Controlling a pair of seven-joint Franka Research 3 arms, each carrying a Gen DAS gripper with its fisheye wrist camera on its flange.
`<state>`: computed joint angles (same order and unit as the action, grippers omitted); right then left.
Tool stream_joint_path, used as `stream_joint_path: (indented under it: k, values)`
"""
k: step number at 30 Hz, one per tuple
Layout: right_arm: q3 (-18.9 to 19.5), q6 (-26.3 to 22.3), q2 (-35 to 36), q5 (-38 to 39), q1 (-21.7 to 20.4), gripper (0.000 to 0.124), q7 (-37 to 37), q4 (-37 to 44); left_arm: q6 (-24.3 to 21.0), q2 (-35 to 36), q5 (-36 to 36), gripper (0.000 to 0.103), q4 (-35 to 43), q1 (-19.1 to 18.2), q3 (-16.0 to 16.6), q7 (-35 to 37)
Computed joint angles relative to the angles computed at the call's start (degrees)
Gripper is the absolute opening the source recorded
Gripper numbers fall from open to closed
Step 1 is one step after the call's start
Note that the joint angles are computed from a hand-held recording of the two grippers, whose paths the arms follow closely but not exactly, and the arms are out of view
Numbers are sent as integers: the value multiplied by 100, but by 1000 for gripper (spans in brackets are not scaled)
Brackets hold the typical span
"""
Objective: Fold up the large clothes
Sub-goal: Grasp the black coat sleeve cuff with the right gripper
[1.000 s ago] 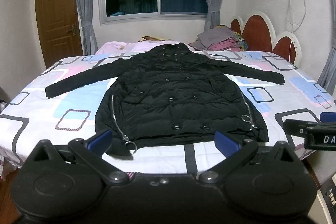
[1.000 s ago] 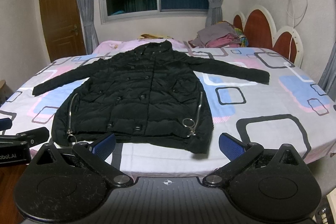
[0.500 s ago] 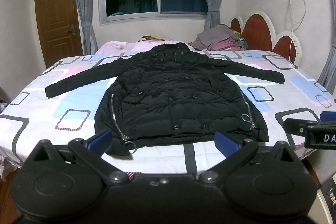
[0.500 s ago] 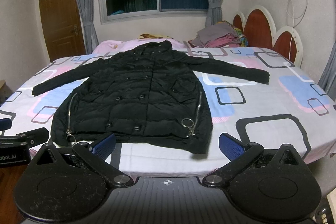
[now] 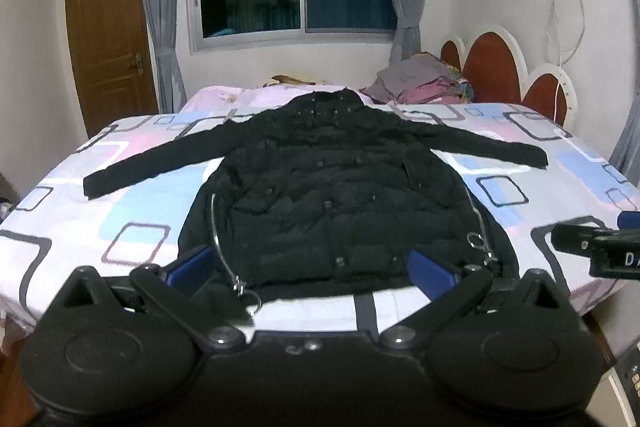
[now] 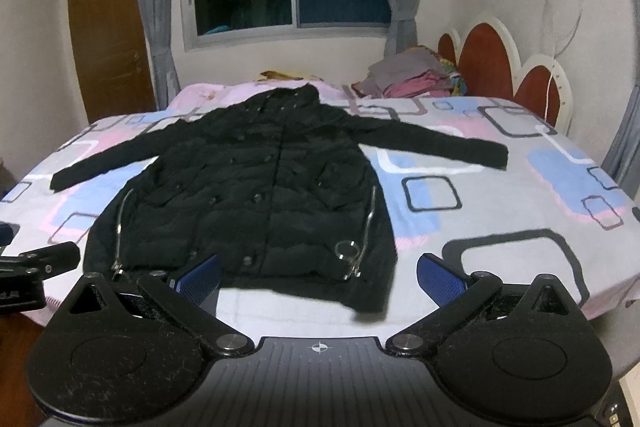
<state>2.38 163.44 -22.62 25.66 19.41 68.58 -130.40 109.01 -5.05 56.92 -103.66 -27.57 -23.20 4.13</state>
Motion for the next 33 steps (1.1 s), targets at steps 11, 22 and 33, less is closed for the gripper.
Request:
stream_joint_path:
  k: [11,22,33]
  values:
    - [321,457,1316,-777,-431,103,1004,1118,786,407,333,103,279,305,410,369]
    - [34,553,2805,-2308,-373,103,2948,2739,2536,736,633,103,453,912,934,442]
    - [29,-339,4570,-1866,-703,103,2888,5063,2942,2061,73,103,1923,939,1404,1353]
